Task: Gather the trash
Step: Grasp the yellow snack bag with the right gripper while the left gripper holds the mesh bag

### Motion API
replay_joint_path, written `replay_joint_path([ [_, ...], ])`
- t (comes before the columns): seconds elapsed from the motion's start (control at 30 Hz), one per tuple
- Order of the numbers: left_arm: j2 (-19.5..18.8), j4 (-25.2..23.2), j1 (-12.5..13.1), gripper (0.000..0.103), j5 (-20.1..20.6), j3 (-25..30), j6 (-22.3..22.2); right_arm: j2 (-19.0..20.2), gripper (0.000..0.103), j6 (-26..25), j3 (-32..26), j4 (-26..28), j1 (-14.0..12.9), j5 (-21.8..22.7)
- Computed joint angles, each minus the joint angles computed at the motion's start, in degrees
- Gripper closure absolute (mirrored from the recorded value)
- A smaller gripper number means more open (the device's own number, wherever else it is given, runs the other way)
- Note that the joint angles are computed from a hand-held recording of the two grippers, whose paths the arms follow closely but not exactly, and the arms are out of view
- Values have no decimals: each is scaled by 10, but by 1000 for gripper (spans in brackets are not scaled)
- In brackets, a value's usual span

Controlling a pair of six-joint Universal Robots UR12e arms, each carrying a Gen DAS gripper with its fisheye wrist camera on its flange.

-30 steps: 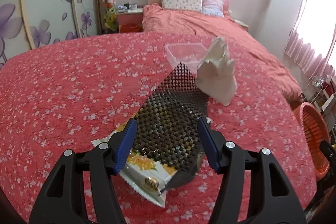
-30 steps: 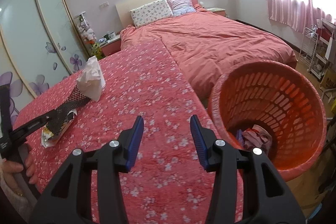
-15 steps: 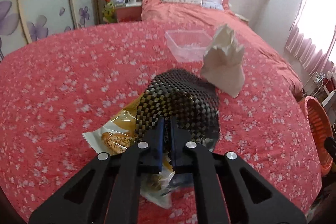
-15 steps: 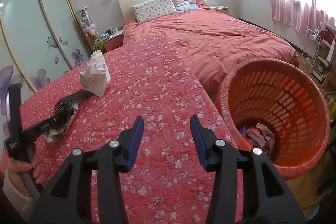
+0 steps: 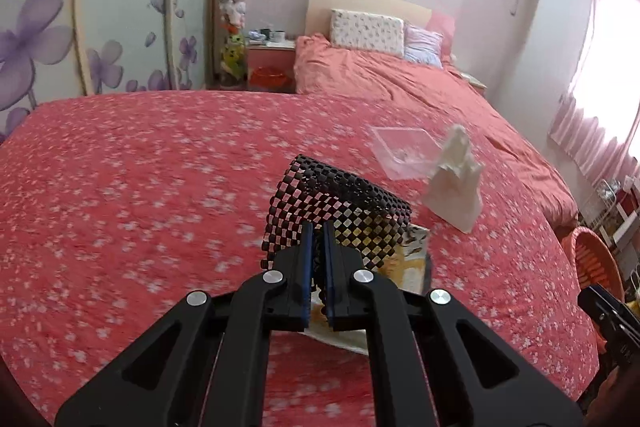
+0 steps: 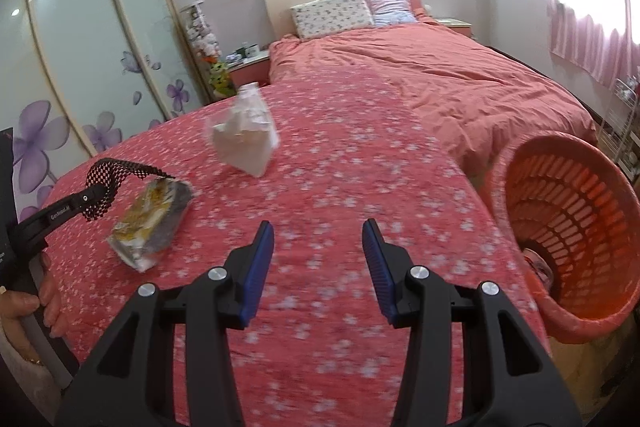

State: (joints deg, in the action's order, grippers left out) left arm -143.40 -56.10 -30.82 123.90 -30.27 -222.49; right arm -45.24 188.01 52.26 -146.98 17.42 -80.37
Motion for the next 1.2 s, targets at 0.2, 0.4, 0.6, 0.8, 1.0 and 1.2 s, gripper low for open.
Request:
replay_joint_path([
  [0.2, 45, 34, 4, 98, 31, -80, -25, 24, 57, -14, -47, 25, 16, 33],
  [0.4, 75, 55, 8, 98, 55, -128, -38, 66, 57, -31, -123, 84, 35, 83],
  [0.6, 90, 58, 12, 98, 64, -157, -54, 101, 57, -39, -188, 139, 51, 85],
  [0.8, 99, 62, 13, 98, 63, -177, -62, 132, 57, -41, -245, 188, 63, 54],
  [1.0, 103, 70, 13, 98, 60, -185, -58, 128, 53, -25, -235, 176, 59, 57],
  [1.2, 100, 69, 13, 98, 54, -179, -54, 159, 36, -34, -296, 242, 61, 52],
])
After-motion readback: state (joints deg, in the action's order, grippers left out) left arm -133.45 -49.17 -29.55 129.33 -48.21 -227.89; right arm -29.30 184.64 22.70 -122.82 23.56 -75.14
